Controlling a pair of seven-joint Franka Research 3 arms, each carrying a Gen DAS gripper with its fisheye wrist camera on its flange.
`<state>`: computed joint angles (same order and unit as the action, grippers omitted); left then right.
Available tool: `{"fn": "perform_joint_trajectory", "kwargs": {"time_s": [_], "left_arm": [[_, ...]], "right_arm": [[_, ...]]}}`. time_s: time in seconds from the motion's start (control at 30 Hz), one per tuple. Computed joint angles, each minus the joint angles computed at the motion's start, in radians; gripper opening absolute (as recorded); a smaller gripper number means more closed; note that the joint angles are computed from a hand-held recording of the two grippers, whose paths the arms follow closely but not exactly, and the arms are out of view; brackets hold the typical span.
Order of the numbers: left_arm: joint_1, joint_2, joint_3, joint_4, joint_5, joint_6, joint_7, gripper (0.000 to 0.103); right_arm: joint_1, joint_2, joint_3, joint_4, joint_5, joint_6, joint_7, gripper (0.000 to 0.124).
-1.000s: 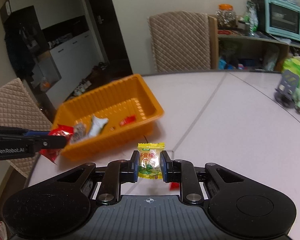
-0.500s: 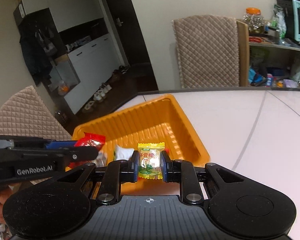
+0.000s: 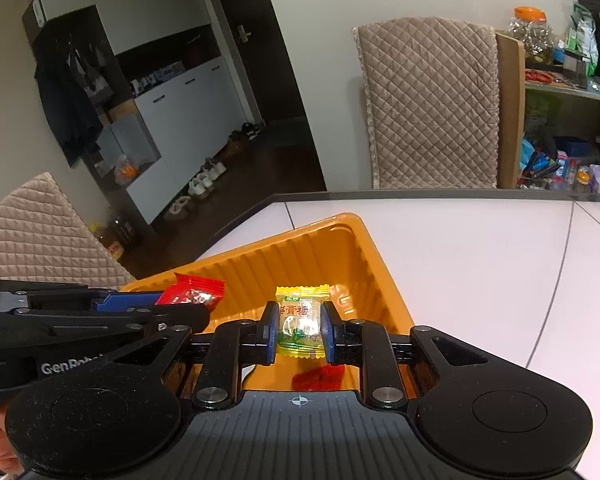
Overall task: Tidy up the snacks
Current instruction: 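Carry the red pouch and yellow candy over the orange tray, then open the left tool to drop the red pouch into the tray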
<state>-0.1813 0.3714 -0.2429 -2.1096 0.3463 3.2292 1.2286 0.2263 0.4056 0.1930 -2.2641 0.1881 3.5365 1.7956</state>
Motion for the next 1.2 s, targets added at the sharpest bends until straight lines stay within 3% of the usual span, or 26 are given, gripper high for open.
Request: {"fn": "perform_joint_trajectory", "kwargs": {"time_s": [0.37, 0.47, 0.5, 0.6, 1.2], "left_arm": [[-0.034, 0.089, 0.024, 0.112, -0.007, -0.058, -0.006, 0.025], [-0.007, 0.107, -0.007, 0.129, -0.021, -0.072, 0.002, 0.026], [-0.002, 0.113, -0.012, 0.135, -0.027, -0.075, 0.001, 0.030], [-0.031, 0.117, 0.021, 0.145, -0.019, -0.080, -0.006, 0.032], [-0.012, 0.085, 0.022, 0.113, -0.027, -0.088, -0.013, 0.035]], "right_arm": [[-0.046, 0.069, 0.024, 0.080, -0.023, -0.038, -0.011, 0.022], [-0.059, 0.079, 0.033, 0.089, -0.029, -0.041, -0.010, 0.022], [-0.067, 0.082, 0.038, 0.091, -0.034, -0.041, -0.009, 0.022], [-0.080, 0.086, 0.049, 0.092, -0.042, -0.043, -0.005, 0.022], [-0.062, 0.096, 0.043, 0.111, -0.032, -0.032, -0.010, 0.022]]}}
